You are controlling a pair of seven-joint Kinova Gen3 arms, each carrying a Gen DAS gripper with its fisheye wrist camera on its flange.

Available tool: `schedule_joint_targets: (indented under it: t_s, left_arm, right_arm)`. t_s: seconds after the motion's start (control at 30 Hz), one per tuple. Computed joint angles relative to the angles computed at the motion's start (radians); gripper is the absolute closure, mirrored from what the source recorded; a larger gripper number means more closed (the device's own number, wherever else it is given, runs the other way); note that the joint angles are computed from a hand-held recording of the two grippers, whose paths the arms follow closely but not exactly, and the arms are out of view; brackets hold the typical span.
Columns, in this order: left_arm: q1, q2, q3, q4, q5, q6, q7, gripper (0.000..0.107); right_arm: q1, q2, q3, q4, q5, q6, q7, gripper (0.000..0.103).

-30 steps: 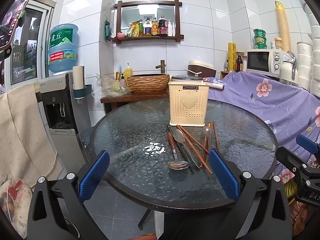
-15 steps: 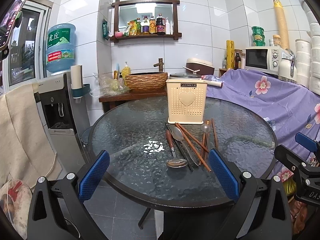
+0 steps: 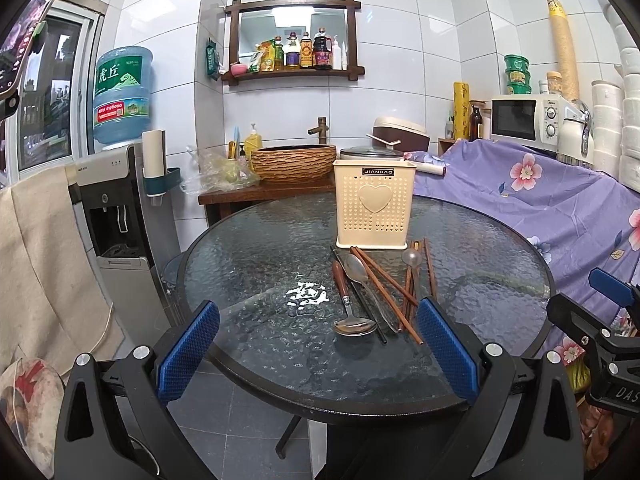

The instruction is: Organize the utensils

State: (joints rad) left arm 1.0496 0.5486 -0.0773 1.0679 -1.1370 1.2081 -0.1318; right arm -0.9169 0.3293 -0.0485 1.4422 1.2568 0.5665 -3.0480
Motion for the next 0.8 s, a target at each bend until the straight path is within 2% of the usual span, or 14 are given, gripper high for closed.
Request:
schedule_joint_targets:
  t_s: [0.53,0.8]
  left_arm:
    - [-0.016,-0.007,0.005,0.004,0.022,-0.021,-0.017,0.011]
    - [-0.039,-0.002,0.006,-0.003,0.045,-0.038,-0.049,0.011]
  right_arm:
    - [0.002,0.006,-0.001,-0.010,-0.029,0.000,0.031,0.005]
    - [0.007,0.032,0.010,-0.056,-0.108,0.001,0.137,0.005]
